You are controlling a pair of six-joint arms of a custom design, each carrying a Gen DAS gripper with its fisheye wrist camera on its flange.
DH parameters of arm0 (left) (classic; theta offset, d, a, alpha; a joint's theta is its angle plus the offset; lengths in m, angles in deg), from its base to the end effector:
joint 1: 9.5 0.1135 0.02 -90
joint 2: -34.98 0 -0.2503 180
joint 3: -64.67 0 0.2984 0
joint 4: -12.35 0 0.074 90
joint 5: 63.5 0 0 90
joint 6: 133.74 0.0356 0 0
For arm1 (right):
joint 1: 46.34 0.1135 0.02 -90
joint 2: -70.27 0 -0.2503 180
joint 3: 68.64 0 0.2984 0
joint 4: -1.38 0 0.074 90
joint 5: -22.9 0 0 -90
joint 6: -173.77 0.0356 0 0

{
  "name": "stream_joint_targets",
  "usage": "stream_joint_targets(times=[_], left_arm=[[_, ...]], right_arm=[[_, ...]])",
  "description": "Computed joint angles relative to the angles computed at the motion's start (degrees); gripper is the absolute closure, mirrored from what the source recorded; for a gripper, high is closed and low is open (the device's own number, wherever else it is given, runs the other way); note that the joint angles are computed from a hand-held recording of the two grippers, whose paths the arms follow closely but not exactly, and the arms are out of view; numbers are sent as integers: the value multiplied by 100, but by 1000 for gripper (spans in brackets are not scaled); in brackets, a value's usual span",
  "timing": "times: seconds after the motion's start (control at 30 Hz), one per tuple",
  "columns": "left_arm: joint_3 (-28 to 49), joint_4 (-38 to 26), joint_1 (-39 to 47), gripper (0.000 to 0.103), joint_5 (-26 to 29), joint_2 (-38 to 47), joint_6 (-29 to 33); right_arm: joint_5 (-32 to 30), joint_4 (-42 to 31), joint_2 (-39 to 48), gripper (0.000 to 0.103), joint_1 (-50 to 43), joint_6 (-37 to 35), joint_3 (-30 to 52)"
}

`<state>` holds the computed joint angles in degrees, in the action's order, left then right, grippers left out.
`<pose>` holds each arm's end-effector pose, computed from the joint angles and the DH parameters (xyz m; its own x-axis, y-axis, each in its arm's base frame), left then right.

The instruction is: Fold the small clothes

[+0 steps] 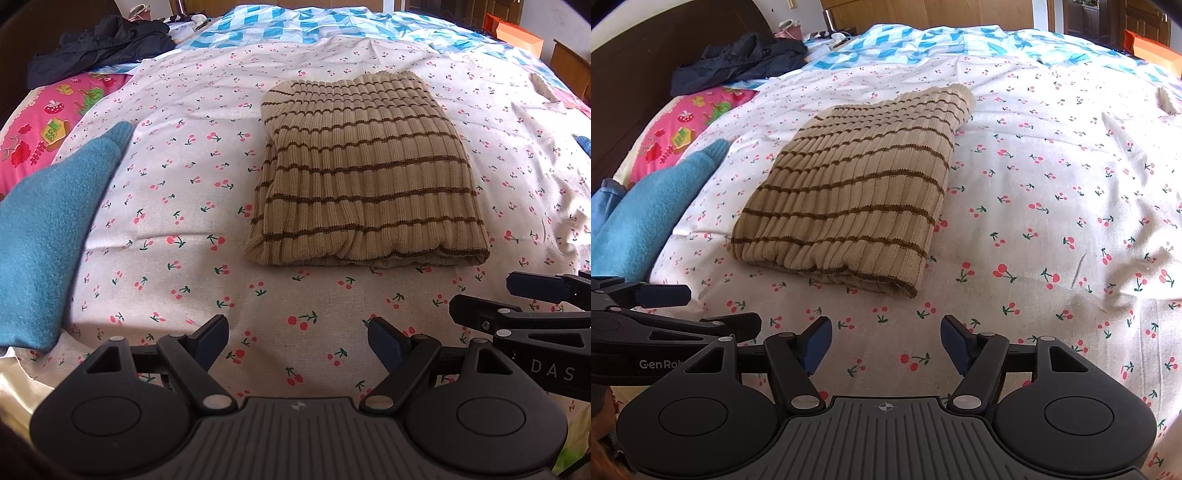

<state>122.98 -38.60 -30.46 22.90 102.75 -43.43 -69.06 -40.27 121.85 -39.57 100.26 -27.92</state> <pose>0.2564 -0.0958 0.2009 -0.8103 0.3162 -0.4935 0.3324 0.9414 0.0573 0.2225 0.0276 0.1664 -0.7948 0.1913 -0.5759 0.0909 0.9758 0.1988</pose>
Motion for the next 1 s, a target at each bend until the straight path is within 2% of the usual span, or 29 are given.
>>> stream_joint_targets(times=[1.0], left_arm=[[58,-98,19,16,33,42,-4]], right_arm=[[-117,-37,-3,37,-58,109,-38]])
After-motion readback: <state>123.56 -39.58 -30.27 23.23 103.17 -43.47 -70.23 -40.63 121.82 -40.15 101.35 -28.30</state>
